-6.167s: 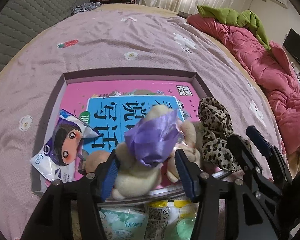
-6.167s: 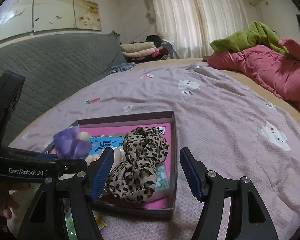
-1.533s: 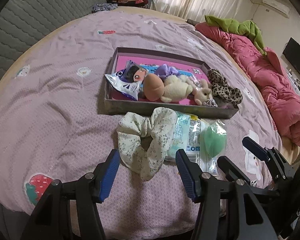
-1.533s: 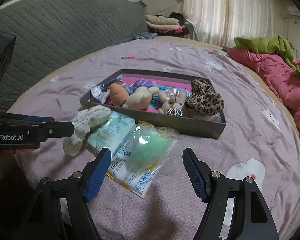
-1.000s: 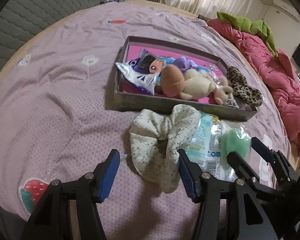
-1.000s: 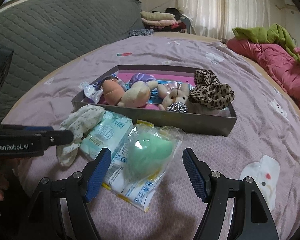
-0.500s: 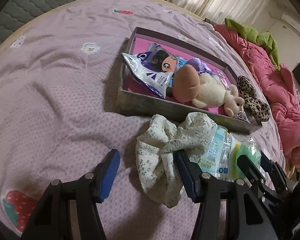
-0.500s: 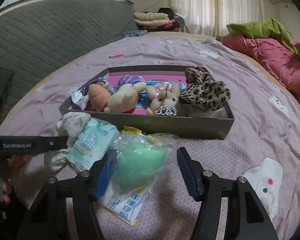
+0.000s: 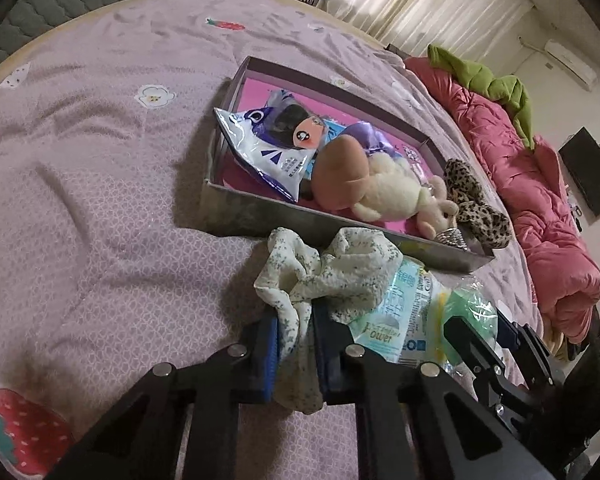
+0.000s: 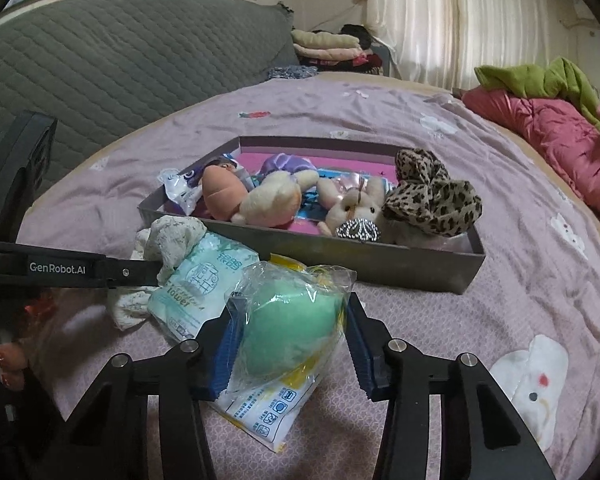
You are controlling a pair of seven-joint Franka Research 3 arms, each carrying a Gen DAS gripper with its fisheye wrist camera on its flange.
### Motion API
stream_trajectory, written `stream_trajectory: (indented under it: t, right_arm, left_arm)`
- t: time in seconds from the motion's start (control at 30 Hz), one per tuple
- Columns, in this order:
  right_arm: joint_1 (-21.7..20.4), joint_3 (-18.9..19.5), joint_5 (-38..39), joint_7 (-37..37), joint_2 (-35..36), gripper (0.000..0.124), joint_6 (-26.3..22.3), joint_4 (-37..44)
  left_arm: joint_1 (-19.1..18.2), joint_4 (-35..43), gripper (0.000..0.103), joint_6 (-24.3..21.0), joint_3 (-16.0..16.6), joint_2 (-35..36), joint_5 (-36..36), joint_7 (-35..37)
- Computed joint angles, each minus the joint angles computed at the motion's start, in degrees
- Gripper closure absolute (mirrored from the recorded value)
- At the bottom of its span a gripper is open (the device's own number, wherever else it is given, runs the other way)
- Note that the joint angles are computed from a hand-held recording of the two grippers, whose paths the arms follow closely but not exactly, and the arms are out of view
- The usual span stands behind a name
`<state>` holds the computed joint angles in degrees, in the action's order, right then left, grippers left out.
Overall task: Organize soft objects
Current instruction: 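Grasp the floral cream scrunchie with left tool while right tool grasps green sponge bag, then carry the scrunchie and sponge bag over the box with both tools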
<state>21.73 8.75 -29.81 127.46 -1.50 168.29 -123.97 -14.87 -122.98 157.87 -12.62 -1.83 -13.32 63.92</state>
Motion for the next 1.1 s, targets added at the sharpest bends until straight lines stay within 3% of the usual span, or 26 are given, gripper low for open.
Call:
stream_trajectory:
  t: [0.23,0.47,1.1]
  right_arm:
    - [-1.1,0.9,-9.1,6.0,-1.3,0.074,1.3,0.1]
    - [-2.2,1.6,-13.3,9.3,-2.0,0.074,2.4,0.2]
    - [-5.2,1.2,-25.9,22.1,-1.4,0.074,5.5,3.7]
  left_arm:
    - [-0.4,-1.7,0.088,1.8,0.5,-3.0,1.5,-0.9]
    - [-0.9,-1.8,0.088,3.1,1.0,-5.4,4.5,-2.3]
    - [2.6,3.6,0.088,3.5,-0.5,-4.1,25.4,-18.5]
